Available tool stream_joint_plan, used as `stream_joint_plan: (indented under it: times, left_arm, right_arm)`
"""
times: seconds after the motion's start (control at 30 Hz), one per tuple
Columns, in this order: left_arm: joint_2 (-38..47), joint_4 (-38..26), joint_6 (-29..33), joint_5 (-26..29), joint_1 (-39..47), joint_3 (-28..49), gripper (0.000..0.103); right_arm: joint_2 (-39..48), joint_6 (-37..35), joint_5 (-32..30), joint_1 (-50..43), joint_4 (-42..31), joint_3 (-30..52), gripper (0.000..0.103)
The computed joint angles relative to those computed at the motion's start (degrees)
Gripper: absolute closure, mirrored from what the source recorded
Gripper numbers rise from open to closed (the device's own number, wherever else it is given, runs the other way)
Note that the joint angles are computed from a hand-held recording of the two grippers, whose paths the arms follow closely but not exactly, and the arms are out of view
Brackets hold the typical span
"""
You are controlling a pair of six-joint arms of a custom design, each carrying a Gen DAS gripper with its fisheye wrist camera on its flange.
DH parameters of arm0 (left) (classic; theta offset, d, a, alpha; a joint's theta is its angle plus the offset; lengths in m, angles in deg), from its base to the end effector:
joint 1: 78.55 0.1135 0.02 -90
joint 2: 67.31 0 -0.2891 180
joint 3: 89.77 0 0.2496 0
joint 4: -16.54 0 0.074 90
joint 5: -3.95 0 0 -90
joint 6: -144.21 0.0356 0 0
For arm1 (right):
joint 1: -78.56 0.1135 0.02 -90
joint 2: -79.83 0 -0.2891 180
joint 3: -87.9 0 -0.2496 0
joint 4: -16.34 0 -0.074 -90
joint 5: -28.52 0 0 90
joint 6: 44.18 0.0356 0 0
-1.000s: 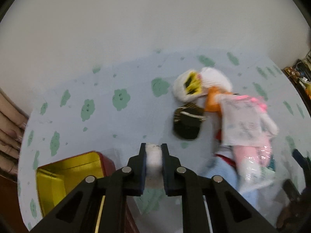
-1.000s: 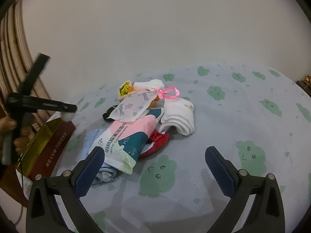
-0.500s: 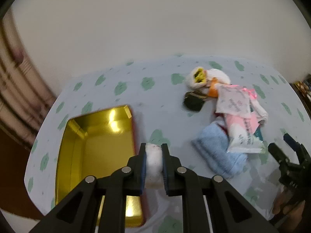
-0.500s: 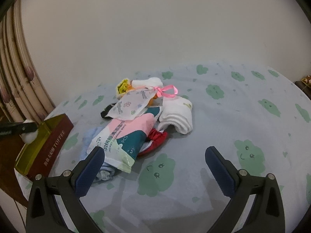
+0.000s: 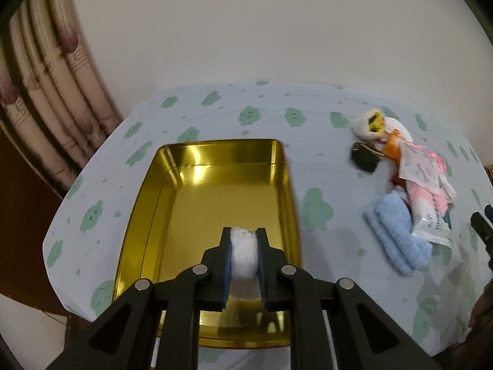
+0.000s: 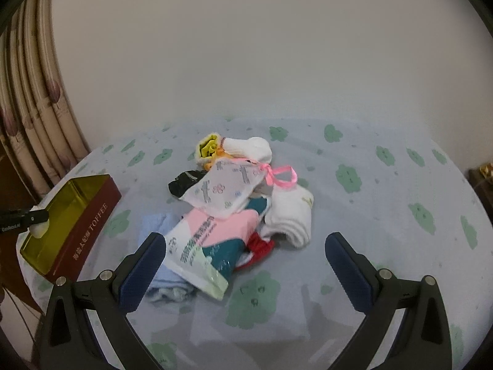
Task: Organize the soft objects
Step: 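Carry the cotton ball into the gold tin with left tool while right tool approaches the mesh bag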
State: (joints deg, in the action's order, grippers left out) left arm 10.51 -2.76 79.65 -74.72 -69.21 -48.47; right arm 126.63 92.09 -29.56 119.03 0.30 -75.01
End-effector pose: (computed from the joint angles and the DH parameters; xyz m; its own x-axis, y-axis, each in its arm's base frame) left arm 0.2190 0.0289 0.1575 -0.7587 0.3021 -0.5771 0.3053 0.9475 0.0946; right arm 0.0971 0.0581 0.1259 -0.5720 0.3183 -0.7560 0.2070 0.9478 0.2424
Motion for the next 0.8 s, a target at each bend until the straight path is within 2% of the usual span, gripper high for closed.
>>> stream_joint_plan:
  times: [0.07,0.23,0.47,0.53,0.6,0.7,0.8]
  left_arm:
    - [2.6,1.6,-0.2,-0.5,0.7,0.6,0.088]
    - [7.9,3.5,0.2,0.1,3.2,2.6,0.088]
    - [10.2,8.7,0.8,-1.1,5.1,2.0,0.086]
    - [11.3,8.4,0.9,-0.7,5.7,2.8,0.086]
    - [12.5,8.2,0.7,-0.5,6.2,3.5,0.086]
    - [14.4,8.2,0.6,-1.0,6.4,4.3,0.086]
    - [15.8,8.0,0.1,-1.7,6.3,5.1,0.085]
  right_arm:
    - [1.2,-2.0,-2.1,-2.3,1.4,0.8,0.0]
    - [11.7,-6.0,-7.0,-7.8,9.4,3.0,0.0]
    - [23.8,-8.8,-13.7,-15.8,19.4,4.9,0.002]
    - [27.1,-9.5,-14.5,-17.7,20.4,6.1,0.005]
    - [29.4,-10.3,-16.9,-19.9,21.0,7.1,0.013]
    - [31.6,-10.9,-21.8,-23.1,22.4,8.7,0.014]
    - [34.1,-10.1,-21.4,-22.9,19.3,12.5,0.014]
